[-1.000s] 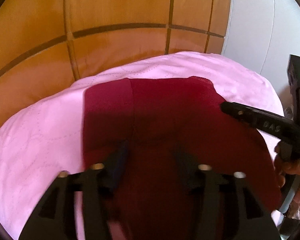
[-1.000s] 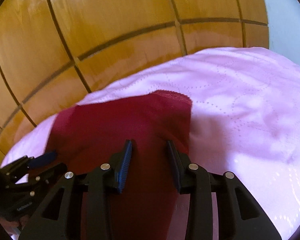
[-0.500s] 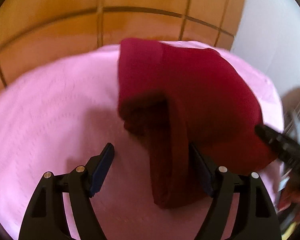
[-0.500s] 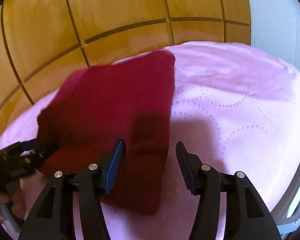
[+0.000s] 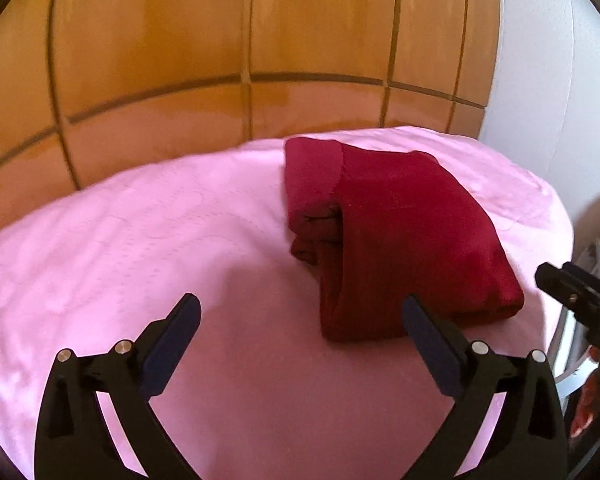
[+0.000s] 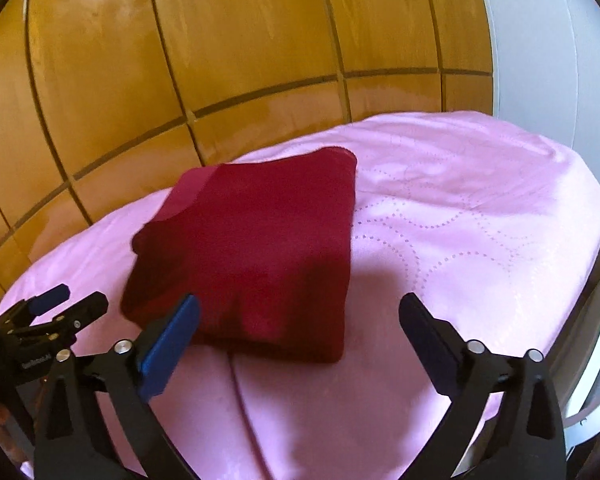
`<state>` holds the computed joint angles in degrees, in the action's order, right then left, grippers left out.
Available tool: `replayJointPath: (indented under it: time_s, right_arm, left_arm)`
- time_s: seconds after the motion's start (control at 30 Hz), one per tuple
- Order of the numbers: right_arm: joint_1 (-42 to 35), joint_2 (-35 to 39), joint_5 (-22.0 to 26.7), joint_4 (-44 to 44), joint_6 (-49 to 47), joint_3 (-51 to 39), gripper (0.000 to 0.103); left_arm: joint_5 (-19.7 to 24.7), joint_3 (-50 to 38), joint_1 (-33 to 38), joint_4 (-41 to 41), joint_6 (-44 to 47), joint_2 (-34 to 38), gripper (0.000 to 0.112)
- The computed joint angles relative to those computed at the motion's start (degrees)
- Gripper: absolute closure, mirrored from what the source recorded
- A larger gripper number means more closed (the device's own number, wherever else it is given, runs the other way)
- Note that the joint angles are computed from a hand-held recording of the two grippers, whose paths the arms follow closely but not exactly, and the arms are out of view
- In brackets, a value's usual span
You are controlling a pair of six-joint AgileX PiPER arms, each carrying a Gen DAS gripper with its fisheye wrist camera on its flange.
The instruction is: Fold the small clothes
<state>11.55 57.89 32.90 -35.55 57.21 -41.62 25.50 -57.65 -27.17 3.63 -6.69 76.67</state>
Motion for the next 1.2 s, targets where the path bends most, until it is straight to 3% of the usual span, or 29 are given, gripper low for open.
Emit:
replayJointPath:
  time_s: [0.13, 0.27, 0.37, 0.5, 0.6, 0.8, 1.2]
  right_arm:
    - [7.93, -1.38, 8.20, -7.31, 8.93, -0.95, 0.004]
    - [22.66, -0.54, 23.96, -18.39, 21.56, -2.04, 0.004]
    - [27.93, 0.24, 29.39, -19.47, 25.02, -2.50, 0.004]
    - [30.20, 0.15, 30.97, -19.27, 27.03, -2.28, 0.004]
    - [31.18, 0.50, 32.18, -19.66, 27.27, -2.53, 0.004]
    - [31.70, -0.46, 32.54, -19.96, 26.94, -2.76, 0.004]
    - [31.88, -0.56, 33.22, -20.44, 26.97, -3.32, 0.004]
  left_arm:
    - [1.82, 2.43, -2.68, 11.64, -11.97, -4.37, 0.012]
    - [7.24, 3.63, -7.63, 27.84, -28.86, -7.47, 0.012]
    - [8.32, 4.22, -7.90, 26.02, -27.12, -9.23, 0.012]
    - [10.14, 4.43, -7.82, 22.58, -25.11, -11.21, 0.012]
    - [8.11, 5.62, -6.02, 17.90, -21.55, -13.18, 0.012]
    - [10.61, 6.08, -9.81, 27.21, -30.49, -13.73, 0.012]
    - [12.34, 5.84, -11.39, 29.55, -33.11, -13.36, 0.012]
